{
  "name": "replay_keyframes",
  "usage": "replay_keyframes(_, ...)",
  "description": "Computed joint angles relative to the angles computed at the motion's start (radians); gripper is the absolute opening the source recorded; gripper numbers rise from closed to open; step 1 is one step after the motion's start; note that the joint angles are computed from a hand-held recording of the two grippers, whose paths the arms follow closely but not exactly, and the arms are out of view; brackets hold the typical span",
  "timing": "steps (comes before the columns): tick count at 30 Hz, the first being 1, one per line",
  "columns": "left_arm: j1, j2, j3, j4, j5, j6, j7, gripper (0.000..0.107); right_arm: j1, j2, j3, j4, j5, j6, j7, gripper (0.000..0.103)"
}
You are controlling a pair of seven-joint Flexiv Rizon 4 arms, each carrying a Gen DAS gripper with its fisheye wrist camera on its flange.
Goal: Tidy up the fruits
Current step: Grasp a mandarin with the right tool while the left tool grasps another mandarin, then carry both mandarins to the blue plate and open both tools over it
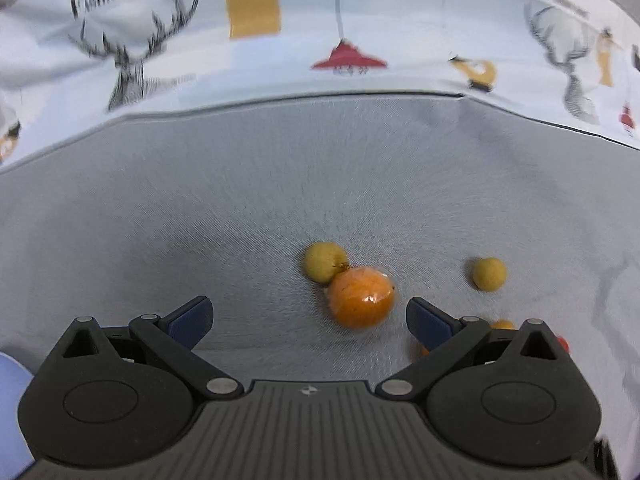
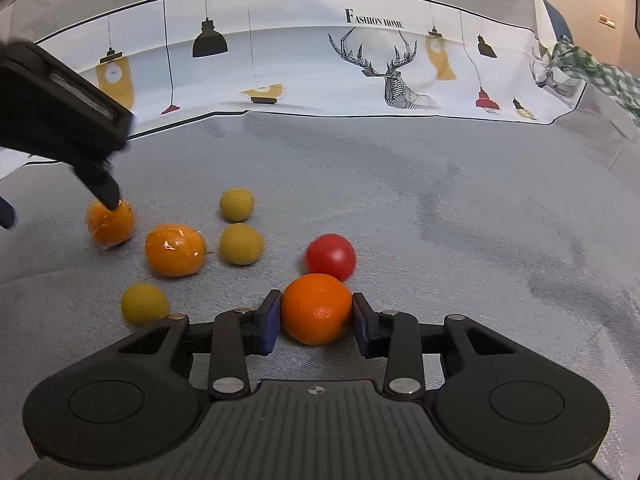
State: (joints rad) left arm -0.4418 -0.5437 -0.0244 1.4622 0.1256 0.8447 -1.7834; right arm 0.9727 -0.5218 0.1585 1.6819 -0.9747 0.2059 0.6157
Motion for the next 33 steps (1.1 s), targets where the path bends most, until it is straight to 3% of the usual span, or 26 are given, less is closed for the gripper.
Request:
replay_keyframes(5,-0.006,-0.065,0.002,-0.076,-0.014,-0.086,-0.022,0.099,0.001,0.006,0.002,0.010,0.000,0.003,0.022,0.039)
replay_keyframes(7,-0.008,-0.054,0.008,-0.054,-0.009,-0.050,-0.041,0.078,-0.001,0.008,0.003,0.014,-0.001,0.005,0.027,0.039)
replay_keyframes(8,-0.001,-0.038,-0.001,-0.030,-0.010,-0.013,-0.023,0.040,-0.001,0.009,0.003,0.014,-0.002,0.005,0.028,0.038)
replay_keyframes(17,0.056,0.123,-0.026,0.137,-0.073,0.021,0.067,0.041,0.013,0.016,-0.002,0.007,-0.030,-0.055,0.076,0.038)
replay_keyframes(22,0.104,0.320,-0.022,0.306,-0.101,0.014,0.121,0.041,0.028,0.029,0.000,0.006,-0.081,-0.097,0.073,0.038)
replay_keyframes(24,0.131,0.398,-0.023,0.381,-0.116,0.053,0.181,0.041,0.034,0.028,0.004,0.000,-0.095,-0.104,0.066,0.038)
replay_keyframes(27,0.160,0.469,-0.012,0.409,-0.059,0.022,0.182,0.041,0.045,0.017,0.010,-0.018,-0.092,-0.113,0.065,0.038)
replay_keyframes(33,0.221,0.676,0.015,0.551,-0.168,0.004,0.284,0.041,0.106,0.033,0.030,-0.087,-0.060,-0.150,0.057,0.038)
